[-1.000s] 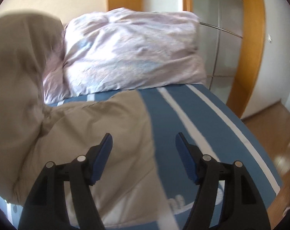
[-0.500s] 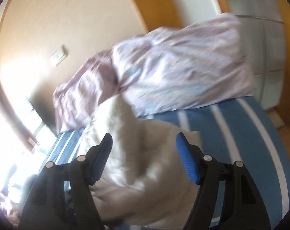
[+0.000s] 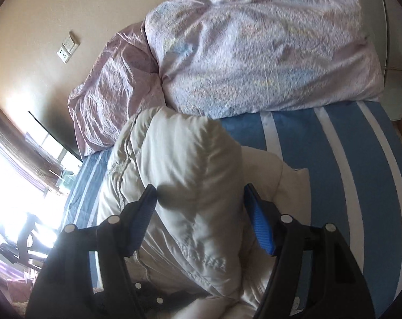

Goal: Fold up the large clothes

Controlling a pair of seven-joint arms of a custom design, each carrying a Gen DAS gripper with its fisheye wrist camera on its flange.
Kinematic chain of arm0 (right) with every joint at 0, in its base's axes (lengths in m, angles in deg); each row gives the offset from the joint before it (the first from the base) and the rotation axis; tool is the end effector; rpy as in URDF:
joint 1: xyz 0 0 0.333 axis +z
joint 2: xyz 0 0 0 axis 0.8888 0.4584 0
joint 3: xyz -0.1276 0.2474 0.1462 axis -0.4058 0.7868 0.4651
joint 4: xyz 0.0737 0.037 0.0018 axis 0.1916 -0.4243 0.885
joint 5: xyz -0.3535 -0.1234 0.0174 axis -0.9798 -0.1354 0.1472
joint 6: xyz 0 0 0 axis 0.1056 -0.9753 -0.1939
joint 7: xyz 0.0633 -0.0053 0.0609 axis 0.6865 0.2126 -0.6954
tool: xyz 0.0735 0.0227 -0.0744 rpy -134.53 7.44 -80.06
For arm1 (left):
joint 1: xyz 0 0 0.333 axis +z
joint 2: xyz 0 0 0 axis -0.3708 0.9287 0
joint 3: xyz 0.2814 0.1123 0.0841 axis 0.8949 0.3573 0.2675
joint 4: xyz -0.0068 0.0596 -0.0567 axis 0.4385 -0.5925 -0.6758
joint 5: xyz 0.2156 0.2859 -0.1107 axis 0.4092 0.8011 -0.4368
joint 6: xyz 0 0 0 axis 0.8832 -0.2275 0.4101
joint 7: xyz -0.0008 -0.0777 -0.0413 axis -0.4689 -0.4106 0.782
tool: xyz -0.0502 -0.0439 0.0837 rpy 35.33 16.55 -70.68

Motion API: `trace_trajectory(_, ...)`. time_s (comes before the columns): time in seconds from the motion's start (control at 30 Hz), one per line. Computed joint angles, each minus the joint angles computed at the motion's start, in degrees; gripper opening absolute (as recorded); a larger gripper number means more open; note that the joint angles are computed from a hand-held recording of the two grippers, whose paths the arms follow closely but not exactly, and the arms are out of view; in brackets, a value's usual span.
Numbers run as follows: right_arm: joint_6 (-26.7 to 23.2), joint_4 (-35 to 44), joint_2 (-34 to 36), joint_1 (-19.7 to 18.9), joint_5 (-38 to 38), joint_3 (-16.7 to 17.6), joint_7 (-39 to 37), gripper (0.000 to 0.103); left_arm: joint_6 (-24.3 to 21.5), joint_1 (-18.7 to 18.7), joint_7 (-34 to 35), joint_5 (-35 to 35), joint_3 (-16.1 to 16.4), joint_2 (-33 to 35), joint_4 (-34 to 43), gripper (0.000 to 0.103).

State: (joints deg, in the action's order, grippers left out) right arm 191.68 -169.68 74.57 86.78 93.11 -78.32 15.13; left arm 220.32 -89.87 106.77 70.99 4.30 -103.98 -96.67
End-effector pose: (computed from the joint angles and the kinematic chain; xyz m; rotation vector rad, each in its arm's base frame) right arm 0.5502 0.3501 0.5352 -1.8089 1.5261 -0.0433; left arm 0.4156 -0.1119 0.4622 -0.9127 2.1934 -1.1367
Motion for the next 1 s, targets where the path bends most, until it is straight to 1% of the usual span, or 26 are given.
trace_trajectory(0.03, 0.2, -0.3, 0.1, 0.4, -1.2, -0.4, 1.0, 0.049, 0.2, 0.0, 0.0, 0.0, -0.2, 0.5, 0.1, 0.042)
trace_trajectory(0.07, 0.7, -0.6, 0.2, 0.4, -1.3, -0.5, 1.3, 0.042, 0.8, 0.1, -0.1, 0.1, -0.5, 1.3, 0.1, 0.042)
trace_trajectory(0.1, 0.9, -0.7, 0.2, 0.4, -1.4, -0.6, 1.9, 0.031, 1.5, 0.2, -0.4, 0.5, -0.7, 1.8, -0.2, 0.042)
trace_trajectory(0.13, 0.9, -0.8, 0.4, 0.3, -1.3, -0.7, 2.5, 0.025, 1.9, 0.6, -0.6, 1.2, -1.1, 2.1, -0.4, 0.042)
trace_trajectory(0.2, 0.9, -0.8, 1.0, -0.2, -0.6, -0.5, 2.5, 0.019, 1.4, 2.4, -1.4, 2.7, -2.4, 1.2, -0.9, 0.042)
trace_trajectory(0.23, 0.8, -0.7, 1.4, -0.2, -1.0, -0.6, 2.7, 0.017, 0.0, 3.9, -1.6, 3.1, -3.4, -0.3, -1.3, 0.042)
trace_trajectory(0.27, 1.2, -1.0, 1.5, 0.0, -1.6, -0.7, 3.1, 0.017, -1.8, 5.5, -1.5, 3.0, -4.5, -2.4, -1.7, 0.042)
trace_trajectory(0.3, 1.5, -1.1, 1.6, 0.0, -1.9, -0.8, 3.4, 0.016, -3.6, 7.6, -1.4, 2.4, -6.5, -4.2, -2.4, 0.042)
trace_trajectory(0.33, 1.8, -1.3, 1.7, 0.2, -2.7, -1.0, 4.0, 0.016, -6.7, 9.4, -0.9, 1.8, -7.5, -7.2, -2.8, 0.042)
trace_trajectory(0.37, 2.0, -1.4, 1.8, 0.5, -3.8, -1.4, 5.0, 0.016, -9.8, 10.5, -0.2, 1.2, -7.5, -10.5, -3.1, 0.042)
trace_trajectory(0.4, 2.0, -1.5, 1.8, 0.7, -4.9, -1.8, 5.9, 0.016, -11.8, 11.9, 0.3, 0.6, -8.2, -12.5, -3.1, 0.042)
trace_trajectory(0.47, 2.1, -1.7, 1.8, 1.1, -7.2, -2.3, 7.4, 0.016, -15.0, 14.9, 1.3, -0.7, -8.8, -17.6, -2.8, 0.044)
trace_trajectory(0.5, 2.2, -2.0, 1.7, 1.4, -8.8, -2.7, 8.3, 0.016, -15.7, 15.5, 1.7, -1.6, -8.7, -18.8, -2.1, 0.045)
trace_trajectory(0.53, 2.3, -2.3, 1.5, 1.7, -10.3, -3.0, 9.2, 0.016, -16.5, 16.3, 1.8, -2.8, -8.1, -19.5, -0.5, 0.048)
trace_trajectory(0.57, 2.6, -2.8, 1.2, 1.8, -11.2, -3.2, 9.8, 0.016, -16.5, 16.9, 1.7, -4.0, -7.6, -18.9, 1.3, 0.049)
trace_trajectory(0.6, 2.6, -2.8, 1.2, 1.8, -12.0, -3.2, 10.3, 0.016, -15.6, 17.8, 1.3, -5.1, -7.3, -17.5, 2.7, 0.049)
trace_trajectory(0.63, 2.5, -2.9, 1.1, 2.0, -13.1, -3.4, 11.1, 0.016, -15.2, 17.9, 1.0, -6.4, -6.5, -15.0, 5.0, 0.049)
trace_trajectory(0.7, 2.2, -2.7, 1.1, 2.4, -15.4, -3.8, 12.6, 0.016, -17.6, 17.8, 0.0, -9.2, -4.2, -9.9, 10.2, 0.049)
trace_trajectory(0.77, 1.8, -2.5, 1.2, 2.8, -17.8, -4.1, 13.9, 0.016, -21.3, 15.8, -0.7, -12.4, -0.5, -4.7, 15.7, 0.049)
trace_trajectory(0.8, 1.7, -2.5, 1.2, 3.0, -19.0, -4.3, 14.4, 0.016, -22.1, 15.1, -0.3, -13.6, 0.8, -2.9, 17.4, 0.049)
trace_trajectory(0.87, 1.7, -2.5, 1.1, 2.9, -20.0, -4.2, 14.8, 0.016, -22.5, 13.9, 0.4, -15.5, 2.8, 1.7, 20.1, 0.049)
trace_trajectory(0.9, 1.7, -2.6, 1.1, 2.8, -20.3, -4.1, 15.0, 0.016, -22.8, 14.2, 0.7, -16.3, 2.8, 2.7, 20.3, 0.049)
trace_trajectory(0.93, 1.9, -2.7, 1.0, 2.7, -20.5, -4.1, 15.2, 0.016, -23.5, 13.3, 1.3, -17.5, 4.0, 4.5, 21.3, 0.049)
trace_trajectory(0.97, 2.2, -3.0, 0.9, 2.7, -20.8, -4.1, 15.5, 0.016, -23.4, 11.6, 2.3, -19.2, 5.6, 6.1, 21.9, 0.049)
trace_trajectory(1.0, 2.4, -3.2, 0.9, 2.8, -21.2, -4.2, 15.9, 0.016, -24.2, 11.0, 2.7, -20.5, 6.3, 7.6, 22.6, 0.049)
